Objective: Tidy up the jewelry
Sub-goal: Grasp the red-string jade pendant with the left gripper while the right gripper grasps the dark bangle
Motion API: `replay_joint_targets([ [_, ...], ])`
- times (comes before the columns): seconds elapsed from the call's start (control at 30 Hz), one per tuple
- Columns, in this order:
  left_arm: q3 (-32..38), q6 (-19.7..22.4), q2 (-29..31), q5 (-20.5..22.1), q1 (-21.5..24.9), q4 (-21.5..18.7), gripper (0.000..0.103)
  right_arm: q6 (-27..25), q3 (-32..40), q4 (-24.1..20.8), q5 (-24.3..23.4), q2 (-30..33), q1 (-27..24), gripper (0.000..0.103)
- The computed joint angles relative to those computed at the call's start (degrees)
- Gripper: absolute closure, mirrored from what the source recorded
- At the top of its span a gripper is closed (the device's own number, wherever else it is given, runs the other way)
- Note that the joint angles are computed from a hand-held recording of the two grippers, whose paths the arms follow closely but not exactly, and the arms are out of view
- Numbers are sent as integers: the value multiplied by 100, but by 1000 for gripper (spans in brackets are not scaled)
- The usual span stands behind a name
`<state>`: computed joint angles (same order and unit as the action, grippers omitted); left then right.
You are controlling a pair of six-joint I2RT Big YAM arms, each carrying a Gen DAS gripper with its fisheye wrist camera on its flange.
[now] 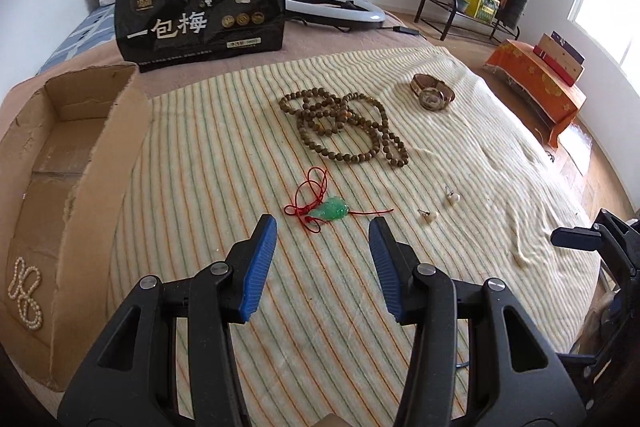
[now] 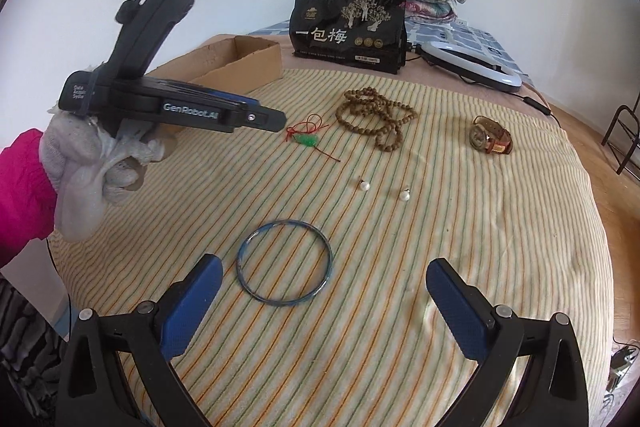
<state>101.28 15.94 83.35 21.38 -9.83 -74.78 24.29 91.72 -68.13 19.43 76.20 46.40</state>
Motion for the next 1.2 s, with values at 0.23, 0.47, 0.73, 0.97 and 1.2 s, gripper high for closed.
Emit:
replay_joint_targets([
  [0.23, -92, 268, 226, -359, -217, 214, 54, -191, 36, 5, 28, 303, 120, 0],
  [0.47, -153, 359, 323, -479, -297, 362, 54, -156, 70, -63, -122, 470, 45, 0],
  [0.73, -291, 337, 291, -386, -285, 603, 69, -135, 324, -448, -232, 753, -20, 2],
  [0.97, -224, 272, 342, -222, -228, 547, 84, -126, 278, -286, -328, 714, -65, 28],
  [1.2, -231, 267, 331, -208, -216, 549, 88, -52, 245, -188, -367, 675, -96, 29],
])
